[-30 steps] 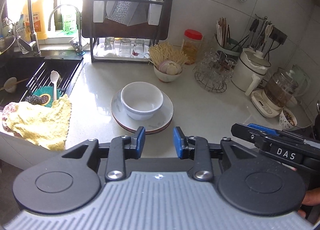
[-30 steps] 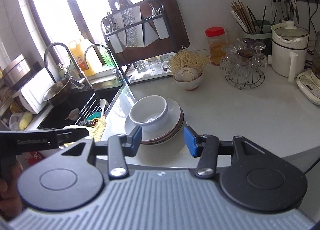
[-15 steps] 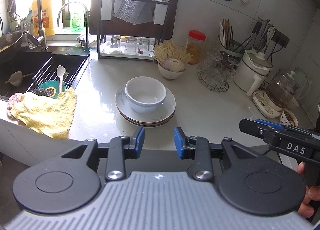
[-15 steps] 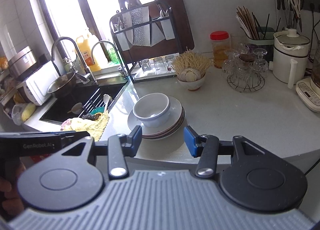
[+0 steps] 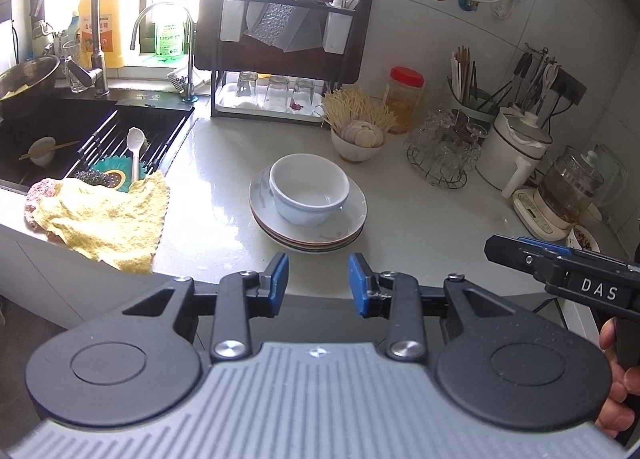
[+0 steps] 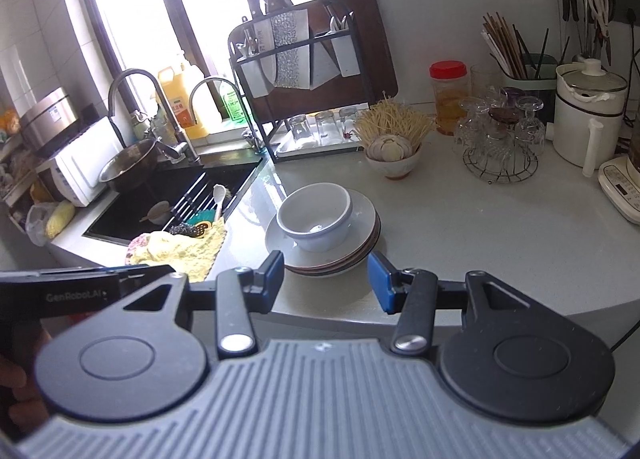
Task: Organize plates and bowls
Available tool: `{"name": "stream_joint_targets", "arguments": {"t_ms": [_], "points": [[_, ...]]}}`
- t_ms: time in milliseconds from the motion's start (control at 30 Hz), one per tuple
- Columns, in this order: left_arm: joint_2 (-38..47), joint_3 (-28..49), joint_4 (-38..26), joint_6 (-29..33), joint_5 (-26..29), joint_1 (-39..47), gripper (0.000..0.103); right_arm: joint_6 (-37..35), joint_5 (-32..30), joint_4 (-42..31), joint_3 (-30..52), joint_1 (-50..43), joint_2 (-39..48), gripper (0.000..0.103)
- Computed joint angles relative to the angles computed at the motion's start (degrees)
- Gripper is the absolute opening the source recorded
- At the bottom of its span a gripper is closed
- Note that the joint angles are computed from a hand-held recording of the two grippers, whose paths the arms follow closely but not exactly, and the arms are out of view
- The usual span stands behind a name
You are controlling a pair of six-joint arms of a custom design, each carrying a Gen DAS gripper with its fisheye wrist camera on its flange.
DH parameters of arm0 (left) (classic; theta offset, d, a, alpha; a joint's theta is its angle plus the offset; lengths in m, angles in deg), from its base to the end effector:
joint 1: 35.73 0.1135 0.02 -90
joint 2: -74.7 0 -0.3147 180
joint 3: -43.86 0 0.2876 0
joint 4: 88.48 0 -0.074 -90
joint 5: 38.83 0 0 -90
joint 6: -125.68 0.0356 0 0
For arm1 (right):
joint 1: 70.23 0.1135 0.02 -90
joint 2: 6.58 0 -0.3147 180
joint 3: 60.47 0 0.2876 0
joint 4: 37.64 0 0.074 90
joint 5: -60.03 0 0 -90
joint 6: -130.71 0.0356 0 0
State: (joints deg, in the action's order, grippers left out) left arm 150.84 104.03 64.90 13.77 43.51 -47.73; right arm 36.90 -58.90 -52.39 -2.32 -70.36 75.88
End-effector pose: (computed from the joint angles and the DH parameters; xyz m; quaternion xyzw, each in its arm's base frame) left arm 0.2960 -0.0581 0.2660 -0.1057 0.9078 -0.0585 0.4015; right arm 0.3225 0.0165 0.2408 -0.1354 0.8703 0.2111 0.4239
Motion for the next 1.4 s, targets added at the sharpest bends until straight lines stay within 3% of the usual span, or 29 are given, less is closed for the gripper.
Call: {"name": "stream_joint_targets", "arguments": {"t_ms": [733, 833, 933, 1167, 1200, 1300, 1400], "points": [[-2.30, -1.68, 2.41, 0.17, 0.42, -0.43, 0.049, 0.71, 1.00, 0.37, -1.65, 0.23, -2.98, 0.050], [-1.79, -1.67, 2.69, -0.08, 0.14, -0.91, 0.056, 0.48, 1.37, 0.91, -1.89, 0.14, -2.82, 0.050], [-1.35, -1.51, 2.70, -0.14, -1.40, -1.44, 0.062, 0.66, 1.34, 2.05, -2.18, -0.34, -2.47, 0.062], [-0.20, -0.49, 2.44, -0.20, -1.59, -1.45, 0.070, 0.22, 1.62, 2.96, -2.14, -0.42, -2.01, 0.062], [-0.04, -0.39, 2.38, -0.20, -1.45, -1.36, 0.075, 0.18, 1.67, 2.95, -2.04, -0.41, -1.84, 0.063], [0.74, 0.21, 2.35, 0.06, -2.84, -1.60, 0.089, 0.58, 1.94, 3.87, -2.03, -0.54, -1.40, 0.080], [1.31, 0.94, 2.15, 0.49, -4.69, -1.88, 0.094, 0.79, 2.75, 4.23, -1.49, -0.44, -0.78, 0.081]]}}
